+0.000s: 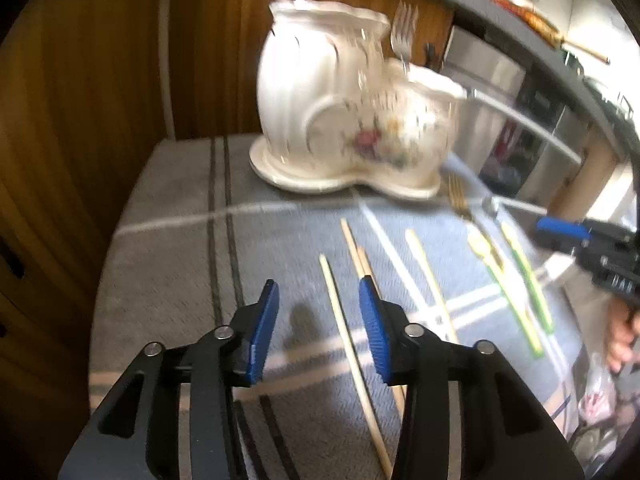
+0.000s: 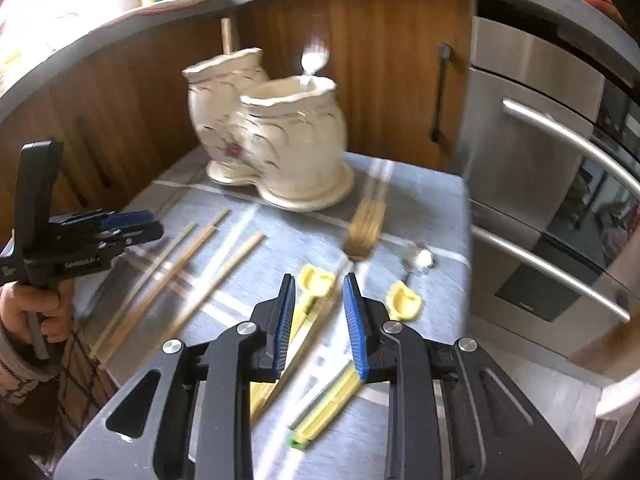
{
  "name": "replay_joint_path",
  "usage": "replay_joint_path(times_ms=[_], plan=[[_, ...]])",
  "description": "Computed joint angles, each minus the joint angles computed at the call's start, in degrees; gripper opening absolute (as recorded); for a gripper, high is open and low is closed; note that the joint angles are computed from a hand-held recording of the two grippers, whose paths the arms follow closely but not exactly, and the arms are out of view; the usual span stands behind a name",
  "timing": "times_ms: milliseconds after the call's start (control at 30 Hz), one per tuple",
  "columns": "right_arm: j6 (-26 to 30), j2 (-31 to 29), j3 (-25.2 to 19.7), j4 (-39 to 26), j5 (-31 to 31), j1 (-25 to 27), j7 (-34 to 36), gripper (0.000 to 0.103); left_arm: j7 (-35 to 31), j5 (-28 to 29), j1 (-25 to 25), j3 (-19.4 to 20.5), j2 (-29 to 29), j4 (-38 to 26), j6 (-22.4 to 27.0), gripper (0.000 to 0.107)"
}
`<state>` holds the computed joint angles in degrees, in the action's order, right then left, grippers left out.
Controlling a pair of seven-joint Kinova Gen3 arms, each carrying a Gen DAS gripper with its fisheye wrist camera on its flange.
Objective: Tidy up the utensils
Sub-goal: 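Grasp the yellow-handled spoon with the right tool while the left tool grasps another chopstick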
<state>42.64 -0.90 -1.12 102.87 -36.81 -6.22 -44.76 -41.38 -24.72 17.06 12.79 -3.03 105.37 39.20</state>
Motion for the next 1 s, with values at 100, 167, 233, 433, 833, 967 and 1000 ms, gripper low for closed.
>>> replay_joint_path(times_ms=[100,167,233,433,833,967,1000], plan=[[0.18,0.59,0.92,0.03,0.75,1.18,-1.37,0.025,-0.46,-0.32,0.45,0.27,1.17,-0.26,1.58,0.036],[0.59,1.07,1.08,-0.2,1.43,1.81,-2.18,0.025,0.96,-3.13,1.29,0.69,1.78,-0.57,2.73,0.036],[1.23,1.39,1.14,-0.18,2.33,2.42,-3.08,0.025,2.64,-6.02,2.44,0.99,2.53,-0.9,3.97,0.035],[4.08,3.61,0.66,-1.75,1.77,3.59,-4.43,0.025,2.9,-7.26,3.73,-0.59,2.81,-1.44,5.19,0.027],[12.71,9.85,-1.6,-9.51,3.58,6.15,-8.02,0.016,-6.44,1.48,0.89,-1.25,1.09,-1.31,3.89,0.027],[14.04,10.25,-1.57,-11.34,6.83,5.95,-9.19,0.01,-7.62,0.68,1.57,-0.67,2.29,-3.3,7.13,0.027],[14.27,10.53,-1.58,-11.79,7.62,5.89,-9.42,0.01,-8.73,1.28,1.67,-0.82,2.58,-4.03,8.09,0.027]])
